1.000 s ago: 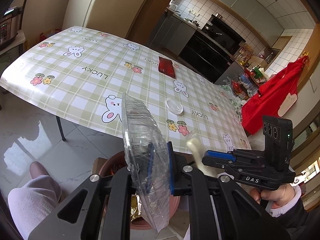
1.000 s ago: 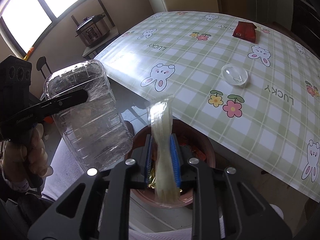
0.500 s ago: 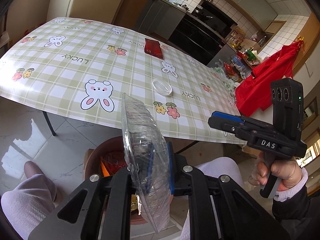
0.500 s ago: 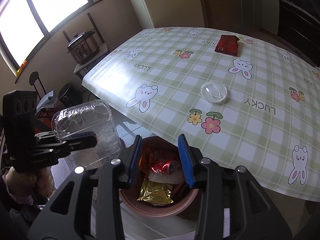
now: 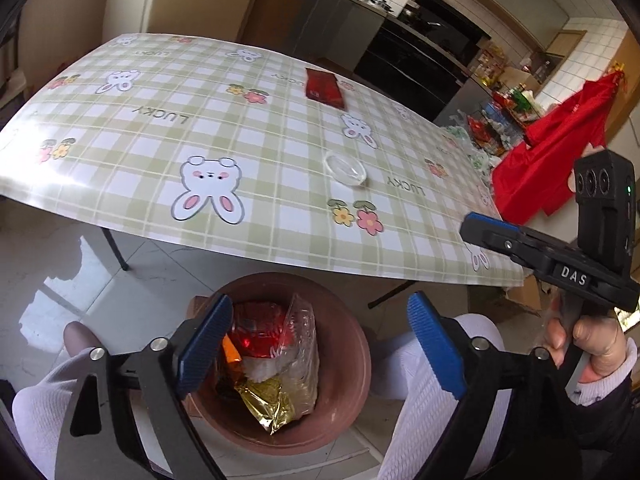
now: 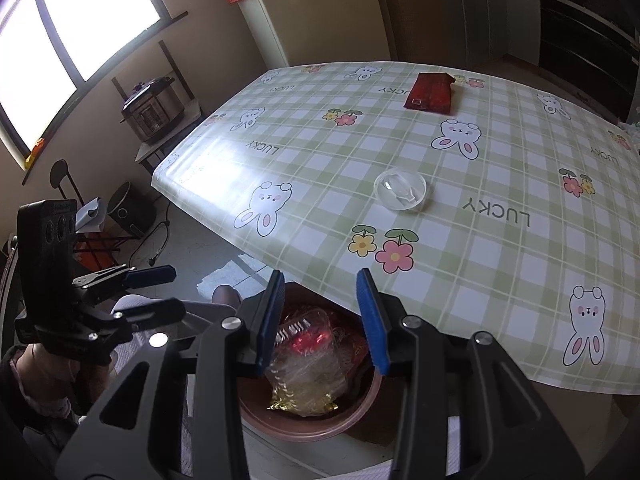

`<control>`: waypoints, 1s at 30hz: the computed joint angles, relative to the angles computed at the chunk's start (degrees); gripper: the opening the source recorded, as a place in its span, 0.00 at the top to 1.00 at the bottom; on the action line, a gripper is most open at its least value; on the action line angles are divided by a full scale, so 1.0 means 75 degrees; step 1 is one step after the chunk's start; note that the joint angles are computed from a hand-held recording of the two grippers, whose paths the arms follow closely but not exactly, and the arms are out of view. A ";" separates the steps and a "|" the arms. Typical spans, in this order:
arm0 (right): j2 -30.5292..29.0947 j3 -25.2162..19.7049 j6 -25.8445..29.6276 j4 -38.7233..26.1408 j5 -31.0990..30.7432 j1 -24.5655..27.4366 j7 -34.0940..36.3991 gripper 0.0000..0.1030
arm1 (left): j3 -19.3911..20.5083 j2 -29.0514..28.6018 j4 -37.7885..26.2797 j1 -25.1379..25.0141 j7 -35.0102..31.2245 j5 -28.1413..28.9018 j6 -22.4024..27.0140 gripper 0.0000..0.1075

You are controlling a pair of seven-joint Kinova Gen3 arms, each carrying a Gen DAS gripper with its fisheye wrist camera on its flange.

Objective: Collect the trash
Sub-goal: 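Drop the white fork into the bucket by opening the right tool, then reach the right tool to the clear round lid and close on it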

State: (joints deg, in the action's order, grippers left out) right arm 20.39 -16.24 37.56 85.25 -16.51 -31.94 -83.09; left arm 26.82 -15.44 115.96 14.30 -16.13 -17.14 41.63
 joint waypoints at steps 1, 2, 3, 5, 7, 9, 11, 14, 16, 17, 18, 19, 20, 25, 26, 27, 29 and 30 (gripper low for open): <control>0.0007 0.0005 -0.0003 0.0005 0.0010 -0.0017 -0.0013 0.61 | 0.0023 -0.0112 0.0044 -0.0068 0.0115 -0.0055 0.0078 0.14; 0.0021 0.0010 0.0006 -0.0005 0.0023 -0.0033 -0.0024 0.61 | 0.0115 -0.0192 0.0043 -0.0174 0.0252 -0.0147 0.0243 0.13; 0.0032 0.0022 0.0012 -0.0015 0.0043 -0.0050 -0.0045 0.59 | 0.0216 -0.0258 0.0020 -0.0269 0.0370 -0.0238 0.0432 0.13; 0.0030 0.0036 -0.0012 -0.0007 0.0080 -0.0078 -0.0078 0.51 | 0.0388 -0.0388 0.0019 -0.0455 0.0605 -0.0425 0.0709 0.11; 0.0065 0.0077 0.0037 -0.0059 0.0165 -0.0140 -0.0157 0.50 | 0.0471 -0.0503 0.0022 -0.0582 0.0756 -0.0515 0.0906 0.11; 0.0094 0.0089 0.0030 -0.0080 0.0190 -0.0149 -0.0202 0.40 | 0.0482 -0.0580 0.0049 -0.0675 0.0822 -0.0546 0.1000 0.11; 0.0108 0.0120 -0.0019 -0.0073 0.0238 -0.0169 -0.0280 0.27 | 0.0556 -0.0629 0.0050 -0.0764 0.0873 -0.0600 0.1128 0.10; 0.0202 0.0135 0.0058 -0.0186 0.0313 -0.0184 -0.0329 0.17 | 0.0739 -0.0644 0.0006 -0.0924 0.0958 -0.0814 0.1407 0.10; 0.0299 0.0185 0.0108 -0.0305 0.0426 -0.0240 -0.0397 0.14 | 0.0807 -0.0671 0.0000 -0.1024 0.1031 -0.0966 0.1605 0.10; 0.0346 0.0207 0.0130 -0.0367 0.0484 -0.0267 -0.0427 0.14 | 0.0812 -0.0700 0.0012 -0.1061 0.1065 -0.1028 0.1680 0.10; 0.0402 0.0242 0.0157 -0.0439 0.0559 -0.0306 -0.0468 0.14 | 0.0793 -0.0730 0.0026 -0.1094 0.1086 -0.1075 0.1742 0.10; 0.0460 0.0277 0.0185 -0.0514 0.0635 -0.0343 -0.0513 0.14 | 0.0784 -0.0751 0.0032 -0.1132 0.1110 -0.1119 0.1808 0.10; 0.0529 0.0310 0.0219 -0.0599 0.0707 -0.0378 -0.0557 0.14 | 0.0752 -0.0773 0.0049 -0.1162 0.1118 -0.1153 0.1858 0.10; 0.0974 0.0447 0.0435 -0.1135 0.1104 -0.0550 -0.0605 0.15 | 0.0463 -0.0814 0.0232 -0.1231 0.0989 -0.1190 0.1901 0.10; 0.1091 0.0495 0.0497 -0.1282 0.1248 -0.0619 -0.0582 0.16 | 0.0416 -0.0791 0.0265 -0.1246 0.0967 -0.1192 0.1900 0.10; 0.1223 0.0524 0.0563 -0.1446 0.1360 -0.0665 -0.0540 0.17 | 0.0348 -0.0764 0.0316 -0.1254 0.0935 -0.1199 0.1868 0.10; 0.1532 0.0581 0.0671 -0.1815 0.1521 -0.0724 -0.0452 0.20 | 0.0218 -0.0687 0.0395 -0.1267 0.0881 -0.1217 0.1792 0.10; 0.1698 0.0662 0.0723 -0.2022 0.1637 -0.0796 -0.0469 0.20 | 0.0151 -0.0635 0.0418 -0.1268 0.0845 -0.1234 0.1773 0.10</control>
